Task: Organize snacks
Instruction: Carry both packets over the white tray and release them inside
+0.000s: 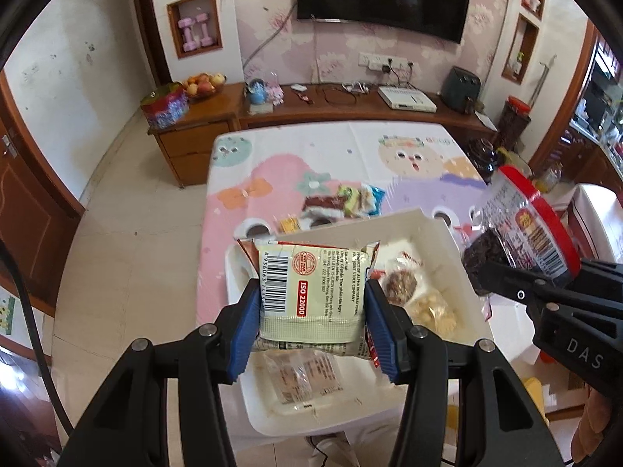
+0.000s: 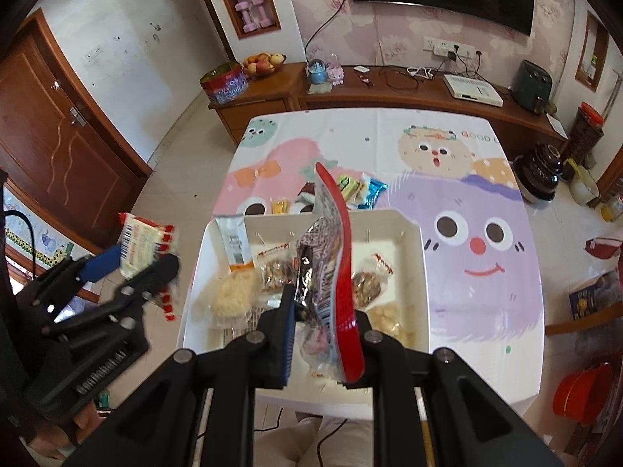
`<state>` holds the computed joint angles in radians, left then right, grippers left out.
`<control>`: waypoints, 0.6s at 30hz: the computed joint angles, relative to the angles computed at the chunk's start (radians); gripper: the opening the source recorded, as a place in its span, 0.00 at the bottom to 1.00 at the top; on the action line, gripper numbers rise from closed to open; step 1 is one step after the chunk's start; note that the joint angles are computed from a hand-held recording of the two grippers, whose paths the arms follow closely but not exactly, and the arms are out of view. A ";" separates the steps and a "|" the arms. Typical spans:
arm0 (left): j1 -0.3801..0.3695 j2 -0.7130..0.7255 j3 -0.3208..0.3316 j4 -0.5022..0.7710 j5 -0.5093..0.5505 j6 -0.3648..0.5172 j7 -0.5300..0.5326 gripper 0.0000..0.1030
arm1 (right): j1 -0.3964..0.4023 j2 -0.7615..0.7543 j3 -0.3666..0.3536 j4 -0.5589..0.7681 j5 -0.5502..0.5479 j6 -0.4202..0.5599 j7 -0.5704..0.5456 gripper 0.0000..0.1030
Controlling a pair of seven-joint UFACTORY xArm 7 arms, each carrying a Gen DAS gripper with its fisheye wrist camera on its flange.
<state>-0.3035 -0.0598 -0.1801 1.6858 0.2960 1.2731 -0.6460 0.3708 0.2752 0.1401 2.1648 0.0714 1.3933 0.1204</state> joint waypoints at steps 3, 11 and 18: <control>-0.003 0.003 0.000 -0.007 -0.017 0.001 0.009 0.49 | 0.011 -0.029 -0.002 -0.049 -0.028 -0.025 0.009 0.17; -0.003 0.009 0.005 -0.017 -0.059 -0.002 0.036 0.49 | 0.009 -0.059 0.002 -0.132 -0.046 -0.016 0.047 0.17; -0.003 0.021 0.009 -0.007 -0.075 0.003 0.058 0.49 | 0.019 -0.055 0.006 -0.132 -0.068 -0.005 0.058 0.17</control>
<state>-0.3068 -0.0392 -0.1709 1.6788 0.2214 1.2756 -0.5883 0.3895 0.2206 0.1462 2.0325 0.0030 1.3882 0.1785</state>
